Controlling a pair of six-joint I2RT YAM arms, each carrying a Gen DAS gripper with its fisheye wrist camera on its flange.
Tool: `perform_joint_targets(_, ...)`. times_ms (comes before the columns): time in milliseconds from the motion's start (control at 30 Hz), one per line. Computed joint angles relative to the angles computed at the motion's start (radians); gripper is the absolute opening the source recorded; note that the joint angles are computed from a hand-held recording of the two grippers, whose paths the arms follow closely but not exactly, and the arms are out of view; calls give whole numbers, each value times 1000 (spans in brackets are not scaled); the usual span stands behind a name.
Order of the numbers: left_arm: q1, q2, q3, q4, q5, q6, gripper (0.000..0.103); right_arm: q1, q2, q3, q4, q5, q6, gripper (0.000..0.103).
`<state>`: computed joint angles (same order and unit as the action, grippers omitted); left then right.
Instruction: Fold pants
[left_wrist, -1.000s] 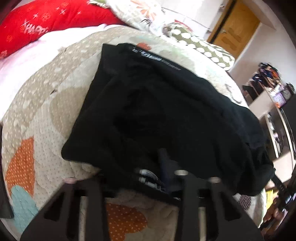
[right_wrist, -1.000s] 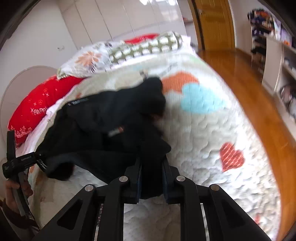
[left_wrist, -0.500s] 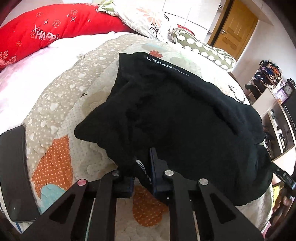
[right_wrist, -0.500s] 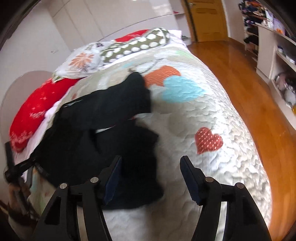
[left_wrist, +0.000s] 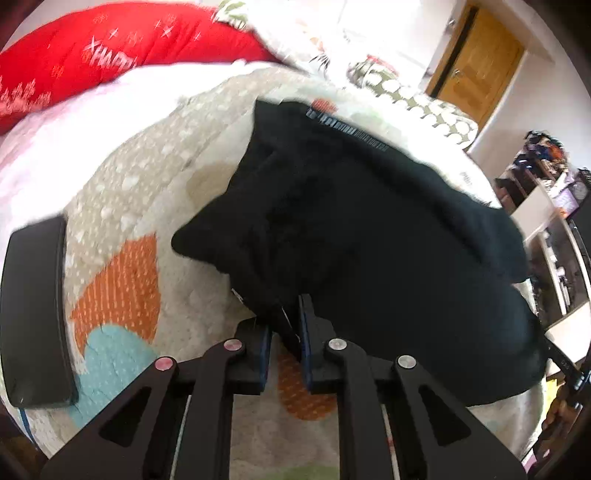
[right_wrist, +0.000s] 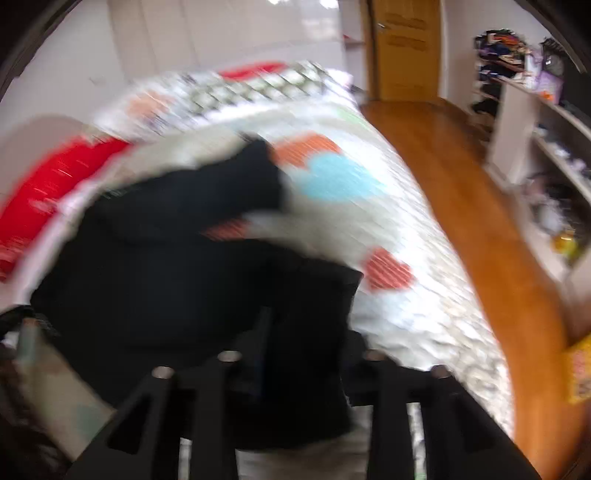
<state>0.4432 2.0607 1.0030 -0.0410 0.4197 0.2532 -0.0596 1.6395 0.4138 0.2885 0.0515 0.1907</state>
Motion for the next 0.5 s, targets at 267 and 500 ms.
perform_joint_targets(267,68,-122,-62,10,-17,33,21,-26,-164,-16,-59,36,-2,43)
perform_joint_targets(500,24,-163,-69,31,8,12,62,55,-54,54,-24,-88,-19,43)
